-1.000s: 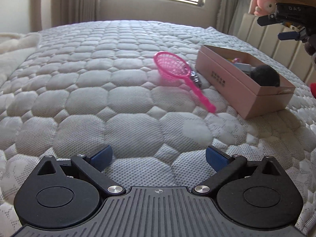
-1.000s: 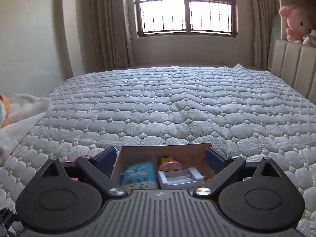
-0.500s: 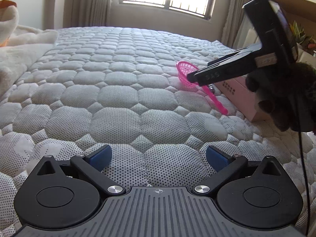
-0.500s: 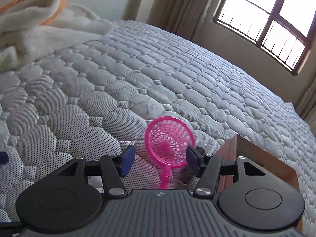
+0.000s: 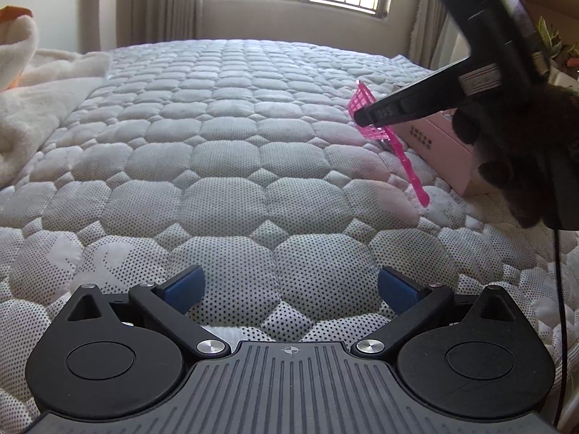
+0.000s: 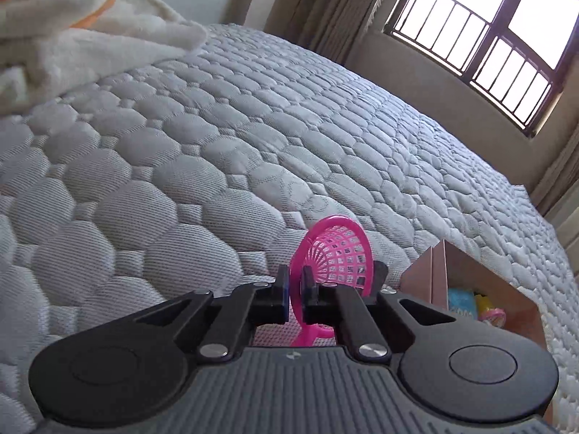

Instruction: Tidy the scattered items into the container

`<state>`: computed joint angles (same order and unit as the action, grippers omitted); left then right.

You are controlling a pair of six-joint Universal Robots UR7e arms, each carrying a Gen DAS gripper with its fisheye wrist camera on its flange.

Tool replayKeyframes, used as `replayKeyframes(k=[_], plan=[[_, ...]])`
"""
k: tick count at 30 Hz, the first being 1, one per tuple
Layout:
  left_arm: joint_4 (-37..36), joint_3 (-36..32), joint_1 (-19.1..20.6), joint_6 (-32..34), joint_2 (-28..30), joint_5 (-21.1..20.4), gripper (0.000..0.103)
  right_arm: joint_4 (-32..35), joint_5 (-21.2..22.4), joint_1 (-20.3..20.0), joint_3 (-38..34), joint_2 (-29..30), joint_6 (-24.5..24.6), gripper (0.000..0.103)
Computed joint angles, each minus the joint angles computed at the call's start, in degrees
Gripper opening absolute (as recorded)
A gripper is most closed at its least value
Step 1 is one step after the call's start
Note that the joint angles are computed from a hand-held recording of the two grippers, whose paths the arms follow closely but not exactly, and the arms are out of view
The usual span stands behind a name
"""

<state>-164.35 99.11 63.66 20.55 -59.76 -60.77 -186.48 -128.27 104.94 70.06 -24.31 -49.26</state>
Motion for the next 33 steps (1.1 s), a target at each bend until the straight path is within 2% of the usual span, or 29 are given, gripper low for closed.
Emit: replayKeyframes(k=[2, 5, 7, 9, 12, 15, 16, 18, 21, 25, 28, 30, 33], plan=[[0.0, 0.8, -0.5, 0.3, -0.6, 0.1, 0.103, 2.5, 4.5, 0.6, 6.3, -4.9, 5.7, 0.006], [0.5, 2.2, -1.2, 0.8, -1.9, 0.2, 0.103, 7.6, 14.4, 0.2, 13.4, -11.3, 15.6, 0.006], [1.2, 2.8, -1.6, 0.9, -2.6, 0.3, 0.103, 10.4, 22.0, -1.1, 16.6, -14.4, 22.2, 0.006], [2.1, 3.2, -2.0, 0.8, -2.9, 0.8, 0.103, 10.5, 28.5, -3.2, 19.7, -16.3, 26.4, 0.006], [3.8, 3.5, -2.6, 0.6, -3.2, 1.5, 0.103, 9.9, 32.6, -6.6, 22.5, -17.4, 31.5, 0.006], [4.3, 3.7, -3.2, 1.2, -3.2, 1.9, 0.103, 7.1, 36.4, -9.6, 26.8, -19.6, 33.5, 0.014], [4.3, 3.7, -3.4, 1.4, -3.0, 1.9, 0.103, 5.9, 36.5, -9.9, 28.2, -20.6, 33.2, 0.019], [4.3, 3.4, -3.6, 1.3, -2.3, 1.5, 0.103, 4.4, 33.5, -9.8, 30.3, -22.5, 30.9, 0.025], [3.1, 3.0, -3.8, 1.8, -0.7, 0.4, 0.103, 2.0, 25.1, -8.2, 32.1, -24.2, 26.0, 0.032], [0.6, 2.6, -3.8, 2.9, 1.5, 0.1, 0.103, -3.4, 15.8, -5.2, 30.5, -23.6, 18.8, 0.032], [-1.5, 2.6, -3.4, 4.4, 2.6, 0.4, 0.103, -0.3, 4.6, -2.5, 20.3, -18.1, 16.4, 0.032], [-3.2, 2.6, -2.9, 5.1, 3.0, 0.0, 0.103, 7.0, -0.8, -1.8, 10.7, -13.2, 17.0, 0.032], [-3.2, 2.3, -1.6, 4.3, 2.8, -2.8, 0.103, 19.5, -5.9, -1.3, -3.5, -5.8, 21.0, 0.032]])
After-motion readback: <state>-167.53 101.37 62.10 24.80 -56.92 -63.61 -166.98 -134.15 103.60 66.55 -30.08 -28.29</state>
